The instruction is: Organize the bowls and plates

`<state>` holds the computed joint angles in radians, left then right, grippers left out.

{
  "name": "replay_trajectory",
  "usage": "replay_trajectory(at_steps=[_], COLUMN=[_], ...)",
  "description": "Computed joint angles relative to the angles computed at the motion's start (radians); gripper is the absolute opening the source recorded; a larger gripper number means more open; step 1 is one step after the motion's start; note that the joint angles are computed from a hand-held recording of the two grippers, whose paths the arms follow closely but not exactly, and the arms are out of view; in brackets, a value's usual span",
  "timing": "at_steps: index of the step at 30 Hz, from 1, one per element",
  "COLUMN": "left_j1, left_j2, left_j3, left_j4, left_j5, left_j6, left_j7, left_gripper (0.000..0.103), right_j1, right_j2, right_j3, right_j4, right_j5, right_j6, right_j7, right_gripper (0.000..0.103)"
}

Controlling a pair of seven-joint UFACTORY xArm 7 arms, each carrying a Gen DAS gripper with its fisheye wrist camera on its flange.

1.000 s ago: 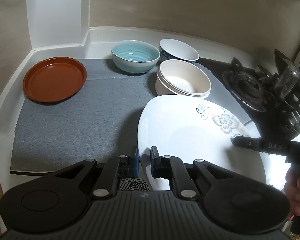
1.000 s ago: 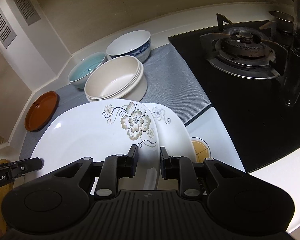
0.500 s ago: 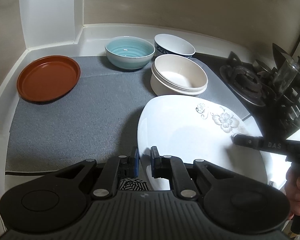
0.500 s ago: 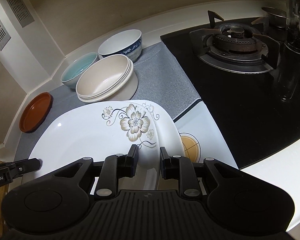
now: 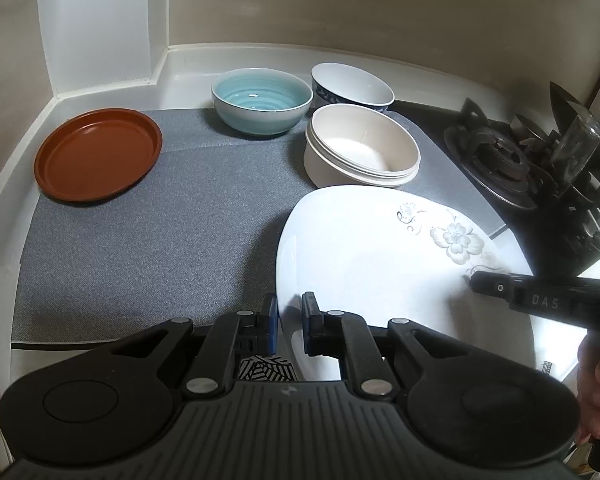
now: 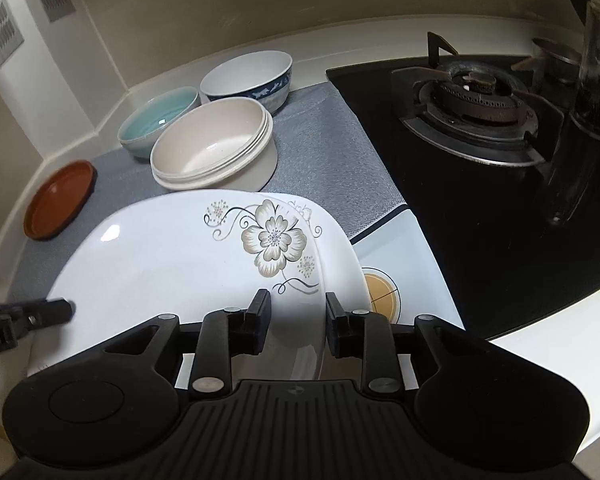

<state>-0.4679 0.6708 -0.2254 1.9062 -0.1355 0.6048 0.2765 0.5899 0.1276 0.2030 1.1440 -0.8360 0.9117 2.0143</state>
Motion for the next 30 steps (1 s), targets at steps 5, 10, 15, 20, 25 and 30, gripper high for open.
replay_trajectory(at_steps=[5,10,15,20,25,30], left_j1=[-0.004,0.0,0.001,-0.001,-0.001,0.001], left_j2=[-0.002,0.001,-0.002,0.001,0.004,-0.002], left_j3=[0.002,-0.003,-0.007,-0.007,-0.008,-0.009], left_j4=[-0.006,0.0,-0.008,-0.009,-0.003,-0.009], left_j5=[0.007,0.001,-0.007,-0.01,-0.011,-0.017], left_j6=[-0.007,0.001,0.004,0.0,0.012,0.021], left_j7=[0.005,0.013,0.021,0.023,0.022,0.027], left_gripper=[0.012,0.012,0.012,0.013,0.013,0.013], right_j1=[0.011,0.02,0.041,0.055,0.07,0.071], right_j2=[0.021,0.035,0.047,0.051,0.056,0.051], right_j3=[0.002,-0.003,-0.001,0.0,0.003,0.004], right_j4=[0.04,0.066,0.107,0.126,0.142,0.131], right_j5=[0.026,0.042,0.037,0.035,0.025,0.04], right_j6=[0.061,0.09,0.169,0.224,0.275,0.279], right_j7=[-0.067,-0.101,-0.164,-0.195,-0.213,-0.205], right_gripper=[0.031,0.031,0.031,0.031,0.031,0.031])
